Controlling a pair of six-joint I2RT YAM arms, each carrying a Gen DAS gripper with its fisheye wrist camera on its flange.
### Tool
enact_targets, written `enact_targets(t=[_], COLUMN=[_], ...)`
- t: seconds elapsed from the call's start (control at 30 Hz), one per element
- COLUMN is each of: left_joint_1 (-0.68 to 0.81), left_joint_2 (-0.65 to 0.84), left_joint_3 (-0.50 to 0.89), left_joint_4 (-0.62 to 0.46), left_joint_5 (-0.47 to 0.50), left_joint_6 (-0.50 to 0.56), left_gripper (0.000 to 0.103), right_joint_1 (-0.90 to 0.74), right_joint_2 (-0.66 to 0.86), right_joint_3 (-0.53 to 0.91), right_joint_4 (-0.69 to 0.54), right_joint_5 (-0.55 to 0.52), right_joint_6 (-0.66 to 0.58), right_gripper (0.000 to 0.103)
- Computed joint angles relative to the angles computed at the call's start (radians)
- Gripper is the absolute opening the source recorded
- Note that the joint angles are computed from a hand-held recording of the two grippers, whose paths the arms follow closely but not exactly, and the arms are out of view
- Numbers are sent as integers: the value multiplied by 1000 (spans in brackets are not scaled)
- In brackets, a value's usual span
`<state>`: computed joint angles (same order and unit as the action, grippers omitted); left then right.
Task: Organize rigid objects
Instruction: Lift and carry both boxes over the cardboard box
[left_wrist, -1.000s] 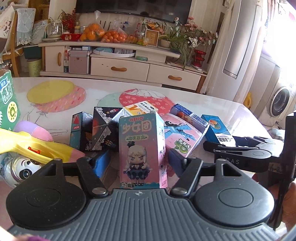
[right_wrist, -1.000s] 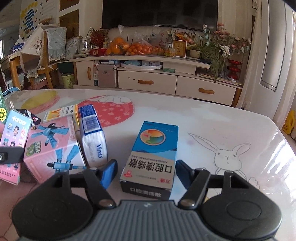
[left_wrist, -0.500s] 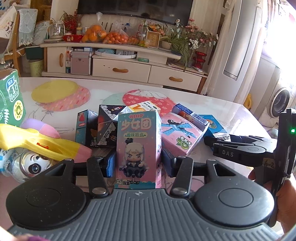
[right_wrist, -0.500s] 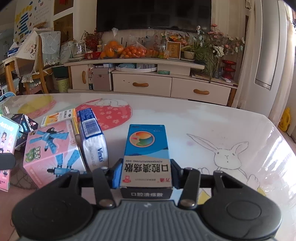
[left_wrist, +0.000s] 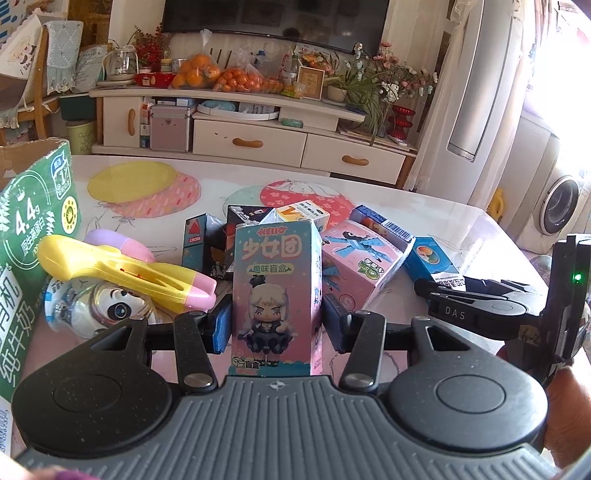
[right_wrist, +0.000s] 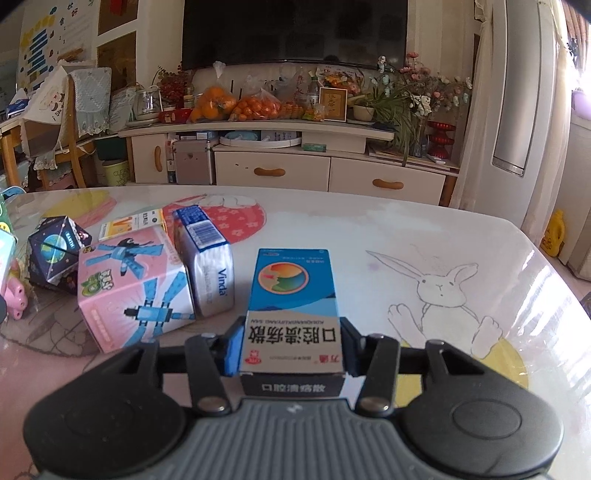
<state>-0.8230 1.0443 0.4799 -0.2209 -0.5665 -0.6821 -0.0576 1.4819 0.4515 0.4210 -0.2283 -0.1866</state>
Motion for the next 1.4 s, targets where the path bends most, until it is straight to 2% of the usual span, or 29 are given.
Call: enact_targets(t=[0.27, 0.6, 1.0, 1.23, 1.4], left_joint_1=[-9, -12, -39, -20, -10], left_joint_2=[-90, -218, -407, -499, -556], left_joint_3=[-8, -6, 31, 59, 82], left_joint_4=[-60, -151, -359, -459, -532], left_joint_5=[-26, -51, -117, -136, -151], left_joint_6=[7, 9, 5, 10, 2], left_gripper=[61, 61, 61, 61, 61], right_joint_1=[34, 83, 218, 388, 562], right_joint_2=[-76, -217, -504, -687, -755], right_joint_3=[-80, -160, -218, -214, -183], right_joint_4=[29, -25, -242, -402, -493], right_joint_5=[77, 177, 265, 367, 470], right_joint_6=[34, 111, 196, 243, 295], right_gripper=[50, 49, 50, 49, 49])
